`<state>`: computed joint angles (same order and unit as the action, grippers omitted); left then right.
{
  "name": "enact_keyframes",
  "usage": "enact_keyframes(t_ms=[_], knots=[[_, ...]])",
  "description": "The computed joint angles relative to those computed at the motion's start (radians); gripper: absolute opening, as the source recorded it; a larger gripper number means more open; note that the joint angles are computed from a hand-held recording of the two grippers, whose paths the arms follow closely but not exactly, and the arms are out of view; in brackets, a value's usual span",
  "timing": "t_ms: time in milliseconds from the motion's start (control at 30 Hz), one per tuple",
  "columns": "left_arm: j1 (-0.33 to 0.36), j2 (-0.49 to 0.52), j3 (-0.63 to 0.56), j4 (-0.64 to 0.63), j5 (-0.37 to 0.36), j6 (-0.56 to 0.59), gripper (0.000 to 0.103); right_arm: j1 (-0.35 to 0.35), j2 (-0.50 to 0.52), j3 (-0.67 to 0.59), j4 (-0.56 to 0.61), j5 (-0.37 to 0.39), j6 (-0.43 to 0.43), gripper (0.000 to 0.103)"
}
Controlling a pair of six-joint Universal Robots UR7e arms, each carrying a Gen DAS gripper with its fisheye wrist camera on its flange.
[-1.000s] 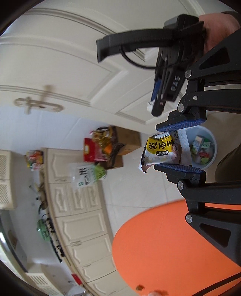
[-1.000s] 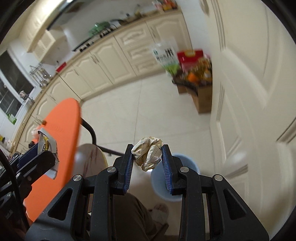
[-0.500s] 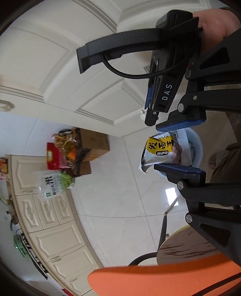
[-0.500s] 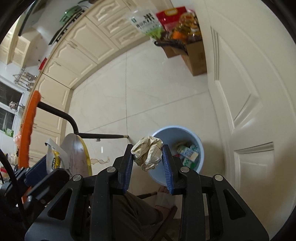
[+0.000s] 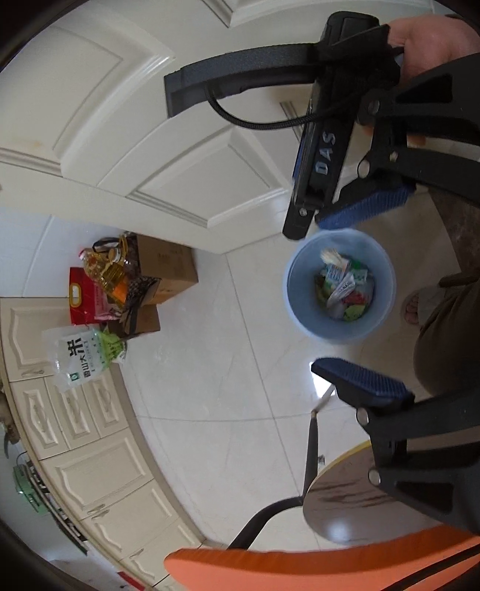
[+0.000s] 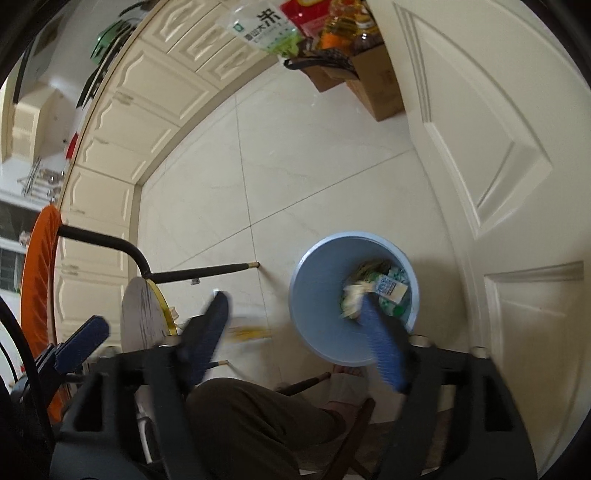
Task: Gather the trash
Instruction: 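Carry the paper and snack packet to the blue bin and release both inside, then move both open tools back toward the orange table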
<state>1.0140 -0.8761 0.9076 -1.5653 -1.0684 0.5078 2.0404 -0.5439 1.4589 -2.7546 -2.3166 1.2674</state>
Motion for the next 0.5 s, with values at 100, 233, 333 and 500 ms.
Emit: enact_keyframes(t_ms=[100,233,333,500], knots=[[-0.007,-0.021,0.044,-0.046,0.016,0.013,0.094,0.004,-0.015,0.019,0.026,-0.024,0.065,0.102],[-0.017,-0.065,0.114,-0.098,0.016,0.040,0.098,0.019,-0.035,0.039,0.052,-0.059,0.132,0.103],[-0.022,-0.096,0.142,-0.112,-0.001,0.051,0.099,0.031,-0.044,0.037,0.068,-0.082,0.151,0.103],[-0.032,-0.164,0.165,-0.112,-0.035,0.067,0.102,0.062,-0.054,0.013,0.129,-0.126,0.186,0.103]])
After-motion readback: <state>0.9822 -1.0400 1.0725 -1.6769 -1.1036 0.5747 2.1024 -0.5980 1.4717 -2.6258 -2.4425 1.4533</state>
